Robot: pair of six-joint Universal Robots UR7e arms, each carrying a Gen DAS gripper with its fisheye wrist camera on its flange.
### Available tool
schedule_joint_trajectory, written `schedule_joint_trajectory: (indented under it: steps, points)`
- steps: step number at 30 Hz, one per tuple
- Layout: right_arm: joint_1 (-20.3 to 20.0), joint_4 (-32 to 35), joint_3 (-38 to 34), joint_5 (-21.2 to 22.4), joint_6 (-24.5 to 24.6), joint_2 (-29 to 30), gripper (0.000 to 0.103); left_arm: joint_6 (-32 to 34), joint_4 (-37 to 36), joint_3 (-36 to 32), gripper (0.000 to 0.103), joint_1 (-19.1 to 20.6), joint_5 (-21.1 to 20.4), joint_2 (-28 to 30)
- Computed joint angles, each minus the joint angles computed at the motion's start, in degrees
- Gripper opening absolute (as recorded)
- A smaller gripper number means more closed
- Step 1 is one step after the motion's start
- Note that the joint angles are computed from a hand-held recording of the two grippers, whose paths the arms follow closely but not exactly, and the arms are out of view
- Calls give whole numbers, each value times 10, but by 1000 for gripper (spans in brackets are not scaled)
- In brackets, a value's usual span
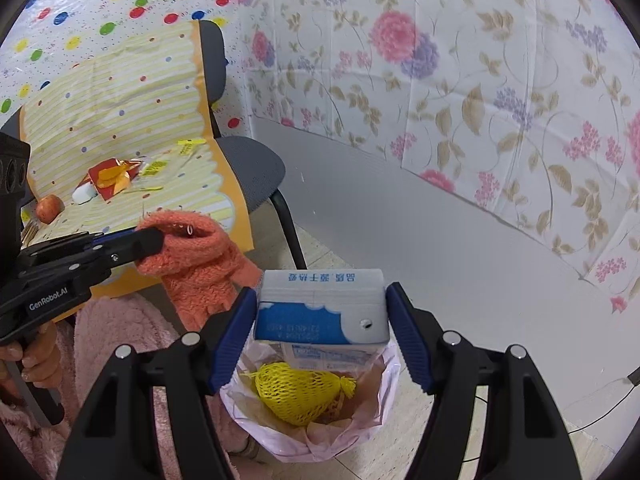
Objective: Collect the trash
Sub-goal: 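Release the glove and carton into the bin and return both grippers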
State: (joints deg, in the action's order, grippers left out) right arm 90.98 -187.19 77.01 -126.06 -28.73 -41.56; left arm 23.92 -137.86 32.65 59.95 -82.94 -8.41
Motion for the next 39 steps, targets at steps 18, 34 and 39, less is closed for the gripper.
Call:
schedule_joint_trajectory:
  steps: [18, 34, 39]
  points:
    - [-10, 58, -33, 33, 38, 3, 70, -34, 1, -20, 43, 3, 98, 3]
    - [42, 144, -179, 98, -25, 90, 65, -69, -155, 134, 52, 11, 256, -121]
    - [56, 229, -284, 126, -37, 146, 41, -85, -176, 129, 52, 21, 307, -132]
